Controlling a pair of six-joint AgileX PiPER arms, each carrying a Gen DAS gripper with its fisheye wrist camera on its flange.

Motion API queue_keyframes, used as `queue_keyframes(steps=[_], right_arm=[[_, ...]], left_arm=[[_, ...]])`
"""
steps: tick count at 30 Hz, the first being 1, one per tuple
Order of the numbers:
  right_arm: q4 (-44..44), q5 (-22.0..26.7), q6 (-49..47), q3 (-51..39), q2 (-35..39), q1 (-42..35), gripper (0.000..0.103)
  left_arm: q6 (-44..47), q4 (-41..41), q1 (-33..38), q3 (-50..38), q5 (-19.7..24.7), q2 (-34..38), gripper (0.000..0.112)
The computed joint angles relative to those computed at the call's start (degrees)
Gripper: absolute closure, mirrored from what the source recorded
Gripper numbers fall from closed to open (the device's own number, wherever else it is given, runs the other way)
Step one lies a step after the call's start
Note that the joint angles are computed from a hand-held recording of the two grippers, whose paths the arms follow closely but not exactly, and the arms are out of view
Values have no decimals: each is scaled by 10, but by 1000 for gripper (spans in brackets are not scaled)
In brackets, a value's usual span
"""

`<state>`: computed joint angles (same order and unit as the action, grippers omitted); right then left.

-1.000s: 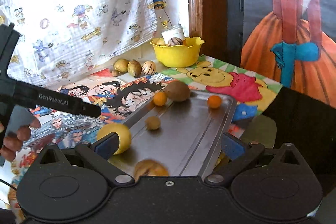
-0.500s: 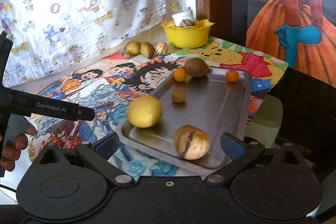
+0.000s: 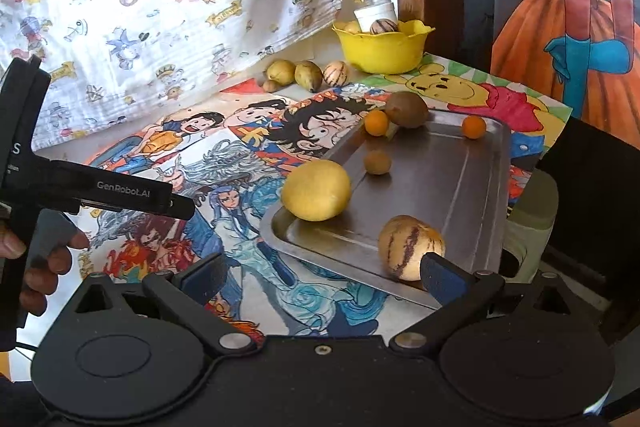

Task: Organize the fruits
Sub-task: 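Withdraw both tools from the tray back toward the pears by the curtain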

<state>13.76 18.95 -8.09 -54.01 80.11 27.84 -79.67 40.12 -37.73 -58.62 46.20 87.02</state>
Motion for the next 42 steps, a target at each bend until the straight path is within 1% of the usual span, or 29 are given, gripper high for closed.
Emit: queue_keyframes(steps=[6,11,17,19,20,22,23,26,29,32,34,35,38,39,42], right_arm=[[12,1,-11,-4,-21,8,1],[13,-2,-17,-10,-22,9,1],[16,-5,-41,-23,-24,1,1],[5,0,-44,-34,-26,0,1],[12,6,-59,-45,-27,-2,1],[66,28,-129,-75,-24,-13,1],[82,37,-149,-90,-21,-18,1],[106,59,-175,-144,-6,-30,1],[194,86,-266,-194,18,-58,1],[277,118,-367,-251,57,-90,1],[293,148,-410,-303,93,-107,1],[295,160,-428,-326,110,-112,1],[284,189,-469,-401,167,-121,1],[278,200,-472,-426,185,-122,1],[237,255,-461,-541,267,-124,1]], left_arm=[[-15,15,7,13,11,-29,10],[-28,31,21,22,19,-52,10],[-25,43,45,36,17,-73,10],[-17,47,52,41,14,-82,10],[-10,49,55,40,16,-85,10],[2,59,56,37,22,-91,10],[8,66,56,33,26,-93,10],[19,94,52,17,43,-97,10],[39,114,58,2,45,-100,10],[74,131,85,-2,3,-104,10],[100,143,103,-4,-27,-101,10],[115,150,116,-5,-47,-97,10],[125,179,144,-6,-84,-77,10],[128,185,155,-4,-99,-72,10],[153,182,192,-7,-148,-50,10]])
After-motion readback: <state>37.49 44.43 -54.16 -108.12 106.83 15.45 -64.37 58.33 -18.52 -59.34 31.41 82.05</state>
